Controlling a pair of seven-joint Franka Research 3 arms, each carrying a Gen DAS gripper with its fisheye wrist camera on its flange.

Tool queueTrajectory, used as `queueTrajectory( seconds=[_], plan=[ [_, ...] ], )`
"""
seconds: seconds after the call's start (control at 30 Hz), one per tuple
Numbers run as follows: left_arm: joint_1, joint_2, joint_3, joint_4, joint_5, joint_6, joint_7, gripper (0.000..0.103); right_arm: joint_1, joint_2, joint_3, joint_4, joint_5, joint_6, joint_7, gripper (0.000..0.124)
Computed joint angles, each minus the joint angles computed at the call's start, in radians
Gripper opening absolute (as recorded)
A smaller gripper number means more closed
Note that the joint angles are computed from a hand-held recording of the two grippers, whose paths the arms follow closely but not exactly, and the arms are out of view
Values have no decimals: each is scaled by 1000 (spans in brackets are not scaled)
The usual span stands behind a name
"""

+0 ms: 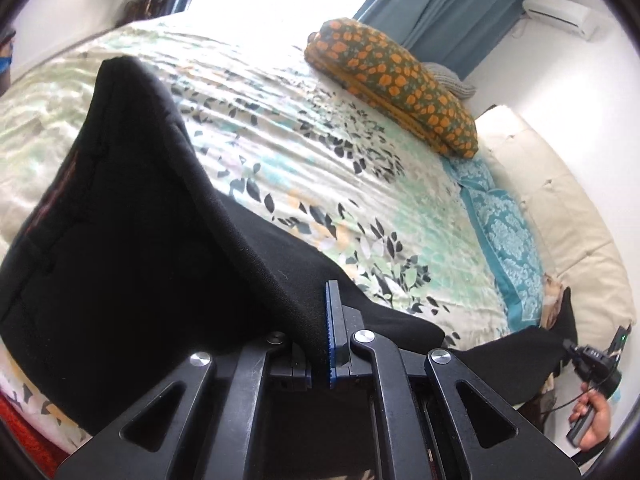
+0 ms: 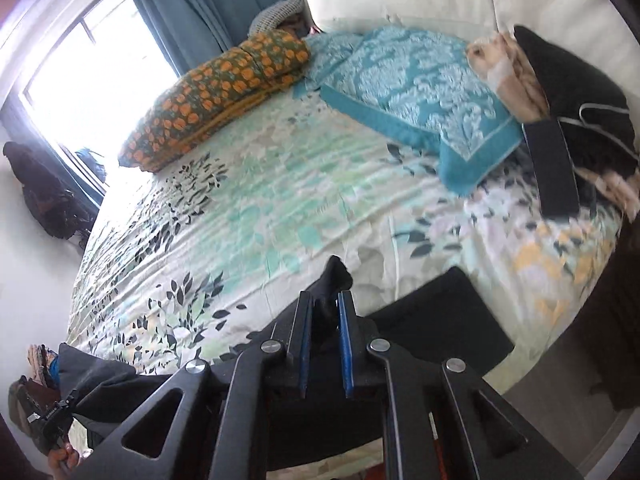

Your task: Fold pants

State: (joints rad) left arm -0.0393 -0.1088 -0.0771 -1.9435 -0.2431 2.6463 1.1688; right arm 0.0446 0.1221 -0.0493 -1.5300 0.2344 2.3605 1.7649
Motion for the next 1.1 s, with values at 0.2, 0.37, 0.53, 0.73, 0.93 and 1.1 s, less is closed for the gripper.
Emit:
queueTrajectory(
  seconds=[0.2,0.37,0.53,0.73,0.93,1.1],
  plan=[
    [-47,-36,-26,-134,20,-152,-34,4,-33,16,-32,-96,-20,-69,65,12],
    [-73,-18,-38,-117,-27,-220,5,4,-78,6,-48,-220,58,-126,138,12],
    [-58,33,-33,-6,-42,-156,-12,4,-93,23,-40,-142,84,-113,86,12],
    [-40,22,-50,23,60,-29,-88,4,-78,63,-4,10,139,19,-66,12],
    [-94,6,-70,-79,77,-186,17,4,-72,58,-43,-70,35,-39,-10,12],
    [-103,20,-71,-69,75,-222,54,4,-134,38,-56,-207,176,-77,40,12]
  ],
)
